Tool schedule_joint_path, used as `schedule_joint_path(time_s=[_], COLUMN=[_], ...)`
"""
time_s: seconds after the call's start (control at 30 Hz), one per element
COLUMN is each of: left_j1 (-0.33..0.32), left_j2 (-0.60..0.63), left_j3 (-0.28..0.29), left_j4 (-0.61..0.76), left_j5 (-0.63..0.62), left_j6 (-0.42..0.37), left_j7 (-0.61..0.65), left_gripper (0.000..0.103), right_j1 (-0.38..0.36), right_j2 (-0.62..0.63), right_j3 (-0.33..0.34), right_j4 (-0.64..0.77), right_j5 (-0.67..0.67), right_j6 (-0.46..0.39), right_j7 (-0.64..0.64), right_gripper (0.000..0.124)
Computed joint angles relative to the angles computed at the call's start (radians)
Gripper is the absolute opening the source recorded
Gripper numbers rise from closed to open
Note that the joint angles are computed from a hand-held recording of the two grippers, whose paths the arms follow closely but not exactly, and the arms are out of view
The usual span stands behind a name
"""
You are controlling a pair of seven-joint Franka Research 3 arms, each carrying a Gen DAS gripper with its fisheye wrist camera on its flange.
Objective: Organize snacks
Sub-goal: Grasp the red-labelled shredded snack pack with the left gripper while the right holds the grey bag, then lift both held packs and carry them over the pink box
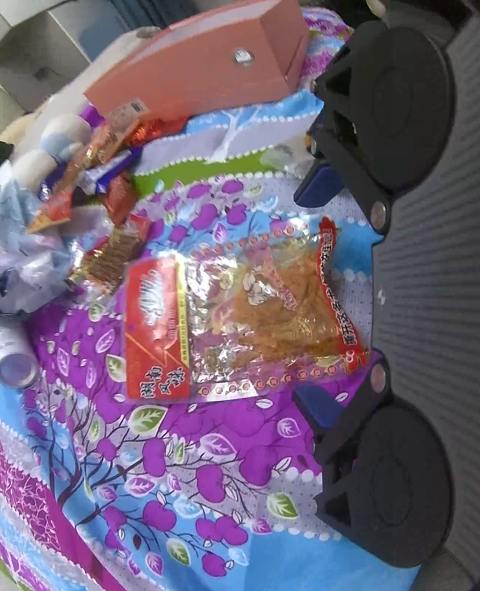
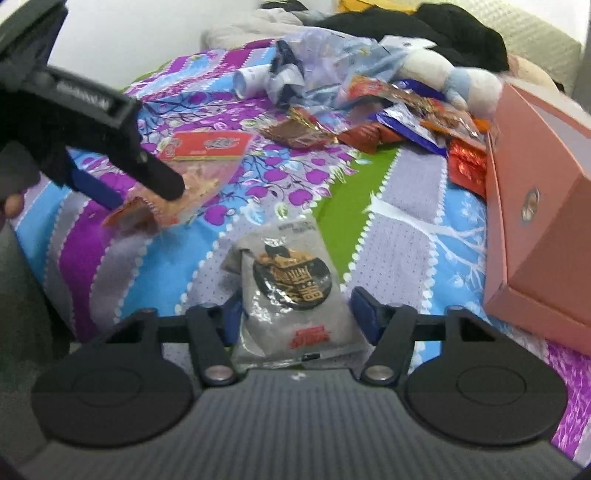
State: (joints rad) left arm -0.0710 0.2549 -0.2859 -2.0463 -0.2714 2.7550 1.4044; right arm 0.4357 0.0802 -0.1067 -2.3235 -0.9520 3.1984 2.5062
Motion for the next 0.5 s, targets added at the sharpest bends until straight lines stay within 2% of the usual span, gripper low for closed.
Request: schedule_joint_path(time_s=[0.13, 0.4, 0.5], left_j1=[-0.025, -0.103, -0.127], left_j2=[0.015, 0.042, 0.045], left_j3=[0.017, 0.077, 0.096], left_j4=[0.020, 0.045, 0.056], left_j5=[0.079, 0.346, 0.438], left_j6=[-0.008, -0.018, -0.045], left_j7=[-0.025, -0.150, -0.197], left_gripper=[0.103, 0.103, 0.099], right_j1=[0.006, -0.041, -0.048], right_j2=[-0.004, 0.001, 0.000], right_j3=[0.002, 0.046, 0.060], right_j4=[0.013, 0.031, 0.037], right_j5=[-0.075, -0.177, -0.194], right_j6=[-0.033, -0.052, -0.070], right_j7=[0.075, 0.197, 0.224], right_gripper=[0.058, 0.058, 0.058])
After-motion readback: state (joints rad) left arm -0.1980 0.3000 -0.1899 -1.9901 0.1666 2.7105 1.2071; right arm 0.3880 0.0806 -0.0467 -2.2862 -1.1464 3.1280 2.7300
